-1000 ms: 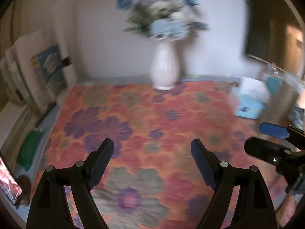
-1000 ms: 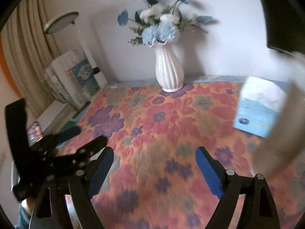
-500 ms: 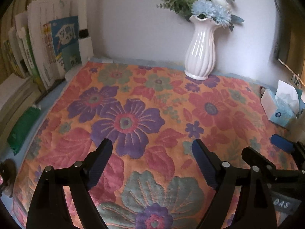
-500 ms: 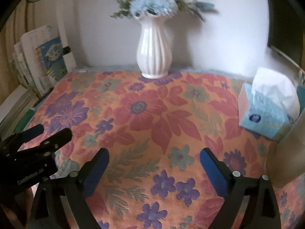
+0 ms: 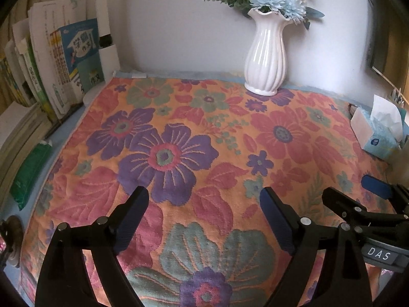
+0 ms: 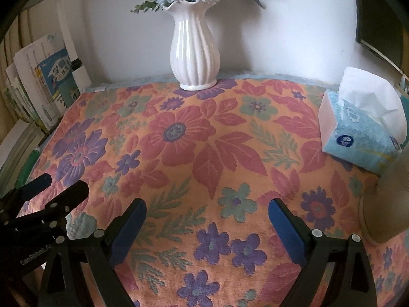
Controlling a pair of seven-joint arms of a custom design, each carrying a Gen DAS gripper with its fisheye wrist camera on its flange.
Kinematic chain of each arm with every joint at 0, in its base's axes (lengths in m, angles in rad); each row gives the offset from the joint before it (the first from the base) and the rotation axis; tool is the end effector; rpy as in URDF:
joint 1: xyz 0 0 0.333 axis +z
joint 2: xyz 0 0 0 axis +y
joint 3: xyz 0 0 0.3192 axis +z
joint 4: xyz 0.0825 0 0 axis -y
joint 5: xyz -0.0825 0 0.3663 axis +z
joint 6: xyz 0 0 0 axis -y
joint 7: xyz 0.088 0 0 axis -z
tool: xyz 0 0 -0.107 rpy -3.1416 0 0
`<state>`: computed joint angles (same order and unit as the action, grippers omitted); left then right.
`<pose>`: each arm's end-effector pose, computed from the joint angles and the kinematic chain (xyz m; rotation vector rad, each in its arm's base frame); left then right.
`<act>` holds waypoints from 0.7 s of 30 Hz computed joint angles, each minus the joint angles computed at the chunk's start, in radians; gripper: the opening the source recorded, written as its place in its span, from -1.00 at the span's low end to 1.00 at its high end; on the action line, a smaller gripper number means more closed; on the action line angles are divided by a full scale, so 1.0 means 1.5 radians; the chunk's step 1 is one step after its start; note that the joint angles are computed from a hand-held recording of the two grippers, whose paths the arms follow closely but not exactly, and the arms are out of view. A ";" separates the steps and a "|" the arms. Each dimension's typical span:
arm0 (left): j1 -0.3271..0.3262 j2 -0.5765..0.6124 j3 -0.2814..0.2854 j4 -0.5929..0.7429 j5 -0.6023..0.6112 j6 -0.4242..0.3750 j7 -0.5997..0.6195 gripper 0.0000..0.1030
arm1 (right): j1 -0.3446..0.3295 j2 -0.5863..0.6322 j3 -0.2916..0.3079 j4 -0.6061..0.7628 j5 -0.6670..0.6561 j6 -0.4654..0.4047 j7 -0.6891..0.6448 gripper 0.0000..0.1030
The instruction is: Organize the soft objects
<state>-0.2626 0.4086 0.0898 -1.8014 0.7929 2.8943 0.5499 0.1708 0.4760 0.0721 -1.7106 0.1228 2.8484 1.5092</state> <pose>0.6521 -0.1640 0.3988 -1.8514 1.6430 -0.6878 0.6839 0.1545 0.4045 -1.9435 1.6222 -0.4528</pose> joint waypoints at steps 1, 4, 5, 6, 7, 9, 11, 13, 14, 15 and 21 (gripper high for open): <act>0.000 0.000 0.001 0.000 0.001 0.000 0.000 0.70 | 0.001 0.000 -0.001 0.001 0.000 -0.001 0.000 0.86; -0.001 0.000 0.002 0.000 0.002 0.000 -0.001 0.70 | 0.000 0.000 0.000 0.001 0.000 -0.002 0.000 0.86; -0.002 0.000 0.002 0.000 0.004 0.000 -0.002 0.70 | 0.000 0.000 0.000 0.001 0.001 -0.002 -0.001 0.86; -0.002 0.000 0.003 0.000 0.005 0.000 -0.003 0.70 | 0.000 0.000 0.000 0.001 0.001 -0.002 -0.001 0.86; -0.002 0.000 0.002 0.001 0.005 0.000 -0.001 0.70 | 0.000 0.000 0.000 0.001 0.001 -0.002 -0.002 0.86; -0.002 0.001 0.002 0.001 0.007 0.000 0.001 0.70 | -0.001 0.000 0.000 0.001 0.001 -0.003 -0.003 0.86; -0.003 0.002 0.002 0.002 0.008 -0.001 0.002 0.70 | 0.001 0.000 -0.002 0.001 0.000 -0.003 -0.001 0.86; -0.001 0.002 0.000 0.002 0.007 0.000 0.005 0.70 | 0.000 0.000 -0.001 0.001 0.000 -0.003 -0.001 0.86; -0.001 0.002 0.001 0.002 0.007 0.000 0.005 0.70 | 0.001 0.001 -0.002 0.001 0.000 -0.003 -0.001 0.86; -0.002 0.002 0.001 0.002 0.007 0.000 0.004 0.70 | 0.001 0.001 -0.002 0.001 0.000 -0.003 -0.001 0.86; -0.001 0.002 -0.001 0.002 0.005 0.000 0.009 0.70 | 0.000 0.001 -0.001 0.001 0.000 -0.003 -0.001 0.86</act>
